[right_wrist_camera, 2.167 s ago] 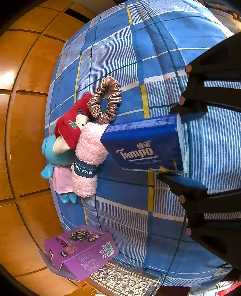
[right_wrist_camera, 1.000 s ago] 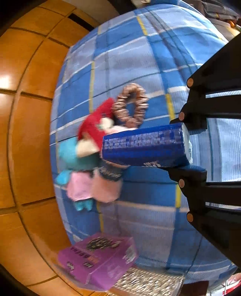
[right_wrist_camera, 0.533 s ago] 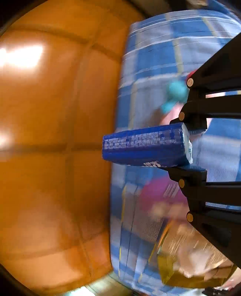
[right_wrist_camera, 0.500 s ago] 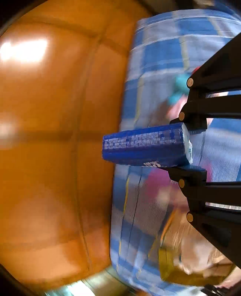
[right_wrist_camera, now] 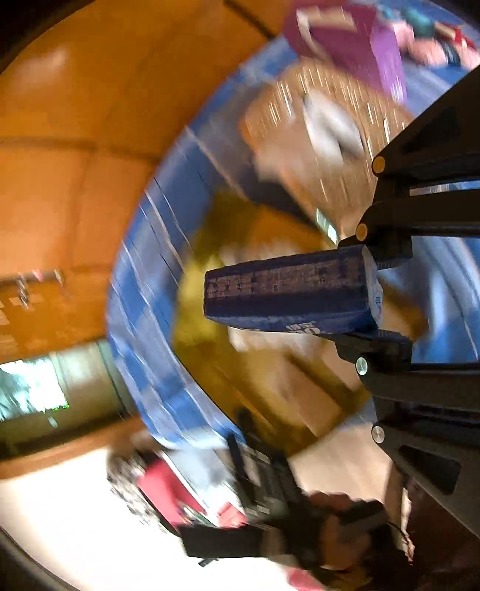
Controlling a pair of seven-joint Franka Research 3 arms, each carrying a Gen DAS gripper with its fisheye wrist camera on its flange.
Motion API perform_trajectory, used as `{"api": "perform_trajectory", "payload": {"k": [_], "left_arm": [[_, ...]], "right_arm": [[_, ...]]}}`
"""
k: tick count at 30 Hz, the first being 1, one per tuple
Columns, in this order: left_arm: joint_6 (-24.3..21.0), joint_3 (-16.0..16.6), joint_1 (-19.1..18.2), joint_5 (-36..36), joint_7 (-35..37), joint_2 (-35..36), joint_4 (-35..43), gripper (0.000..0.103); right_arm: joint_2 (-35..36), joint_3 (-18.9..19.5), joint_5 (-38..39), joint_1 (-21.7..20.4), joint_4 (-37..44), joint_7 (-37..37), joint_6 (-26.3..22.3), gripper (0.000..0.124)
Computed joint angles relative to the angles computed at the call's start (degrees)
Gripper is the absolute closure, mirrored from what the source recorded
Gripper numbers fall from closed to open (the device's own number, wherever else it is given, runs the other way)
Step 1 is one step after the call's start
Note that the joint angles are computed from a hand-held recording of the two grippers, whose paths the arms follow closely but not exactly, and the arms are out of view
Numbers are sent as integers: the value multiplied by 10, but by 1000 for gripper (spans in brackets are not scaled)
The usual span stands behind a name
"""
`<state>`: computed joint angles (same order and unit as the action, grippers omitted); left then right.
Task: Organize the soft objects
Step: 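Carry the Tempo tissue pack into the gold tray and release it with the right gripper, then move both grippers back toward the plush toys on the bed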
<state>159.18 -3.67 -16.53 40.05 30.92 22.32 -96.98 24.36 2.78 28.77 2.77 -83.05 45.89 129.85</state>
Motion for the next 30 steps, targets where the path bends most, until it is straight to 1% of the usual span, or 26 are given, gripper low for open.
{"api": "perform_trajectory", "payload": {"k": [2, 4, 5, 7, 8, 11, 12, 13, 16, 22, 27, 30], "left_arm": [[-3, 2, 0, 0, -4, -2, 0, 48], [-3, 6, 0, 4, -13, -4, -2, 48], [-3, 8, -1, 9, -19, -6, -3, 48], [-5, 11, 0, 15, -30, -7, -4, 47], [-5, 11, 1, 16, -33, -8, -5, 47], [-11, 11, 3, 19, -42, -9, -6, 43], [-11, 10, 5, 19, -44, -9, -6, 43], [-11, 10, 5, 22, -45, -10, -7, 43], [-13, 12, 3, 36, -54, -11, -6, 42], [-15, 7, 2, 43, -50, -11, -4, 41], [-8, 4, -4, 57, -48, -14, -2, 38], [-9, 1, -8, 62, -41, -13, 2, 38]], "right_arm": [[7, 5, -5, 8, -7, -2, -3, 100], [35, 9, -10, 16, 18, 8, -23, 100], [43, 10, -15, 21, 24, 12, -25, 100], [81, 13, -23, 30, 68, 28, -48, 99], [94, 16, -22, 30, 83, 32, -52, 98], [140, 16, -33, 42, 138, 64, -54, 92], [152, 15, -36, 44, 153, 77, -54, 85], [159, 13, -42, 47, 161, 88, -50, 82], [151, 15, -44, 43, 147, 100, -29, 81], [94, 15, -30, 29, 65, 105, 38, 81], [25, 12, -19, 31, -40, 91, 142, 81], [-9, 14, -8, 28, -90, 77, 189, 81]]}}
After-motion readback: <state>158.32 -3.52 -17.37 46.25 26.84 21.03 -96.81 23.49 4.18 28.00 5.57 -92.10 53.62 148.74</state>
